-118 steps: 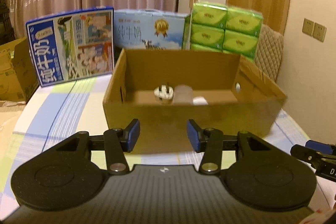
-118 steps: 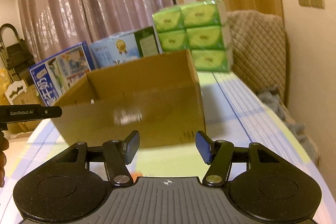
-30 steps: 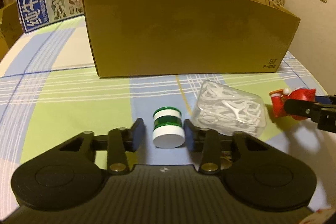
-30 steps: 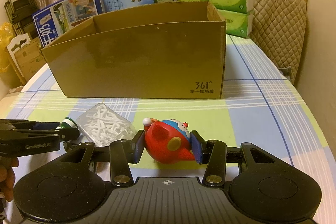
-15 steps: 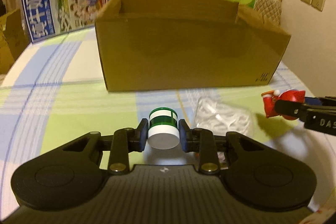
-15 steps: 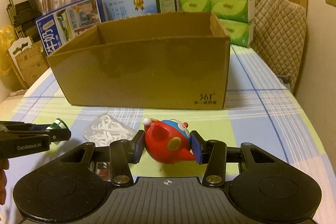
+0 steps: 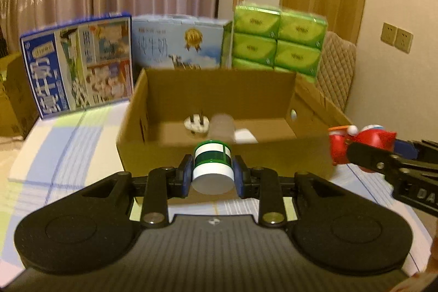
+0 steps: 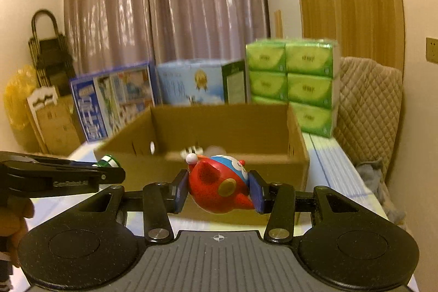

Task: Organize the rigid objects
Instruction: 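Carry bottle and figure into the box and open the left tool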

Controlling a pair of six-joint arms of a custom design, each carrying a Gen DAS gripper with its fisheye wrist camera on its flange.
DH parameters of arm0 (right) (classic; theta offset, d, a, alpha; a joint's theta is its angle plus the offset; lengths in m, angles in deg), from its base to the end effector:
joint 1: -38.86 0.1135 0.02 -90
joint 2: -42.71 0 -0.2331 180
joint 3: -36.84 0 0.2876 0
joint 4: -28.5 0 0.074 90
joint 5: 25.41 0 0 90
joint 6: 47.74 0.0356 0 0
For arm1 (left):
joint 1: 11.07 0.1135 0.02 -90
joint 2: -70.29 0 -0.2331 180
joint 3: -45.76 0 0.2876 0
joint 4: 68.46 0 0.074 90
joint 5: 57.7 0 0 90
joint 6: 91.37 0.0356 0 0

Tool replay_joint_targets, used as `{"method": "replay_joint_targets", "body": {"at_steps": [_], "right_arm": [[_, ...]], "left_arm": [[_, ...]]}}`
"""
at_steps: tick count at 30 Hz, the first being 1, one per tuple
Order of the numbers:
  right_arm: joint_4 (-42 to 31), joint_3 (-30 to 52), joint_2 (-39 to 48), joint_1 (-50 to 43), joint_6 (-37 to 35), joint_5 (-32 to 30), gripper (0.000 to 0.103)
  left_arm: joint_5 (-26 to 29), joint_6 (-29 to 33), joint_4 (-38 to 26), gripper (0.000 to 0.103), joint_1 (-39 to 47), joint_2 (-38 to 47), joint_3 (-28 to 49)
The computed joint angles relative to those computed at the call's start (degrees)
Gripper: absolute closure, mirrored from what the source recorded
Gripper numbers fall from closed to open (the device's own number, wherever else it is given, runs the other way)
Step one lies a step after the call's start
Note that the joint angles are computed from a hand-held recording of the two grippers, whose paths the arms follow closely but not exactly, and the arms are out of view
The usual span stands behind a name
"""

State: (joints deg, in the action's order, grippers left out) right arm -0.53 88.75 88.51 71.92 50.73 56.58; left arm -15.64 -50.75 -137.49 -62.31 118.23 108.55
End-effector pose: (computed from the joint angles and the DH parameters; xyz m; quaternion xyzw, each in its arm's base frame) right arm 0.2019 0.1373 0.2687 -0.2148 0.8042 0.2498 0.4947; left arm 0.1453 -0.1387 0.2809 -0.1108 0.8714 0.0306 0.4769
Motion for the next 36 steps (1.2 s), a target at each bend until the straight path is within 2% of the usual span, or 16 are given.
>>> {"method": "replay_joint_targets", "body": {"at_steps": [6,11,16,20,26,36], "right_arm": [[3.52,6.90,8.33,-2.16,0.60,-1.44,0.060],[7.18,14.84,20.38,-2.37,1.29,-0.13,0.060],[10.09,20.19,31.08,-2.29,1.96,1.29,0.060],[10.02,21.56,34.99,-2.35,2.39,0.64,0.060],[10.42,21.95,37.00,-2.23,2.88,1.00,0.060],[10.28,22.09,38.12,-1.62,2.63,1.43,0.060]], "left_arm": [[3.03,12.47,7.21,0.077,9.42,0.24,2.20],[9.85,21.02,14.72,0.077,19.41,2.42,2.04],[15.64,23.78,17.34,0.077,27.35,3.43,-0.16],[18.36,24.62,18.60,0.077,30.52,3.52,-2.10],[19.96,26.32,20.50,0.077,32.05,3.83,-2.70],[21.24,25.74,21.32,0.077,33.14,4.48,-2.90]]}}
